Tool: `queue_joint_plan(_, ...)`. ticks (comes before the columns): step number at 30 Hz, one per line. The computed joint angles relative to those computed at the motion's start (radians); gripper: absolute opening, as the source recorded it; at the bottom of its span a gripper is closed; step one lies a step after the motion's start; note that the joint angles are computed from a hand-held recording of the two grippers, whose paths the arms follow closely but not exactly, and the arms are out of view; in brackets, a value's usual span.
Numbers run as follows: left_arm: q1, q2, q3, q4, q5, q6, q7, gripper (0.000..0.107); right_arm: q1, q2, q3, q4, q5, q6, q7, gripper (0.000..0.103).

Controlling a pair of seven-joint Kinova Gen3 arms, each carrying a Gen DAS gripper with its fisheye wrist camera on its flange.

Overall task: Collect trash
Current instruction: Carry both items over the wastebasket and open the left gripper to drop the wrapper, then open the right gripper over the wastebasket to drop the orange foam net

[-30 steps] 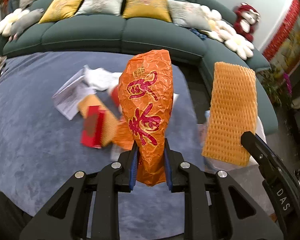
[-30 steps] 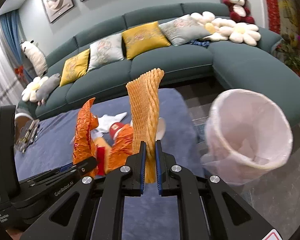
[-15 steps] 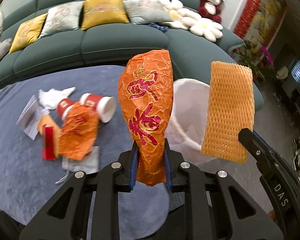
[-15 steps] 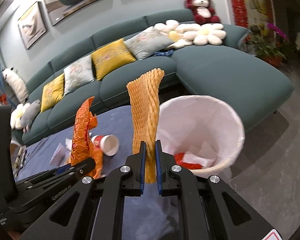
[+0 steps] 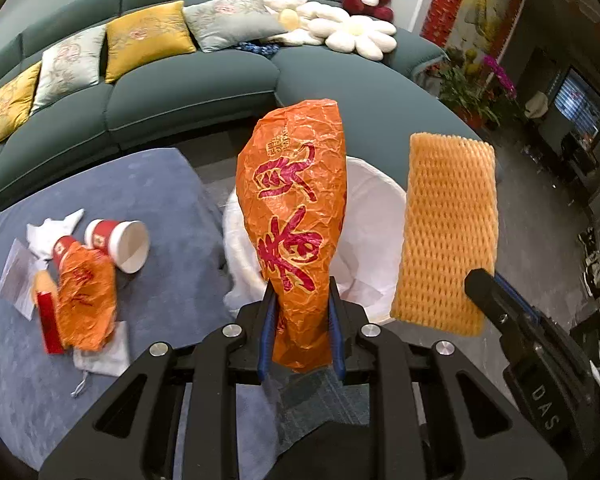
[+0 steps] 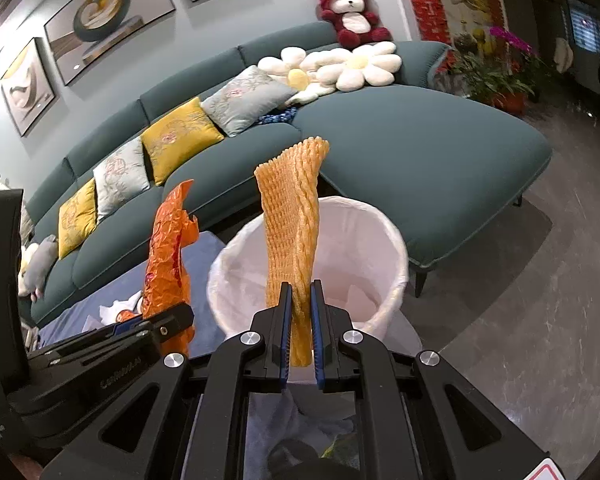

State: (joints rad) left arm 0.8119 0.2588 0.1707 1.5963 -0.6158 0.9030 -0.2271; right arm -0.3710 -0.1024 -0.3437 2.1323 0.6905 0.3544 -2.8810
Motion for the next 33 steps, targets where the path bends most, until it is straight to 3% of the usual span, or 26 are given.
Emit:
queue_joint_plan(11, -0.032, 0.113, -0.03, -0.112, 0.091, -0.033, -0.177, 0.024, 0.041, 0.028, 0.056, 0.025, -0.048, -0.062, 0.059, 0.009)
queue_joint_plan(14, -0.024, 0.13, -0.054, -0.125, 0.101, -0.039, -0.191, 0.029, 0.046, 0.042, 0.063, 0.025, -0.04, -0.076, 0.053, 0.009)
queue_joint_plan(20, -0.018, 0.129, -0.083, -0.114, 0.113, -0.059, -0.167, 0.057, 0.023, 0.065, 0.083, 0.018, -0.007, -0.086, 0.024, 0.009)
queue_joint_plan(26, -0.01, 0.115, -0.093, -0.099, 0.092, -0.047, -0.13, 0.067, -0.012, 0.081, 0.103, 0.003, 0.037, -0.082, -0.015, 0.009)
queue_joint_plan(33, -0.024, 0.09, -0.088, -0.064, 0.078, -0.052, -0.084, 0.068, -0.039, 0.085, 0.114, -0.008, 0.065, -0.068, -0.036, 0.009)
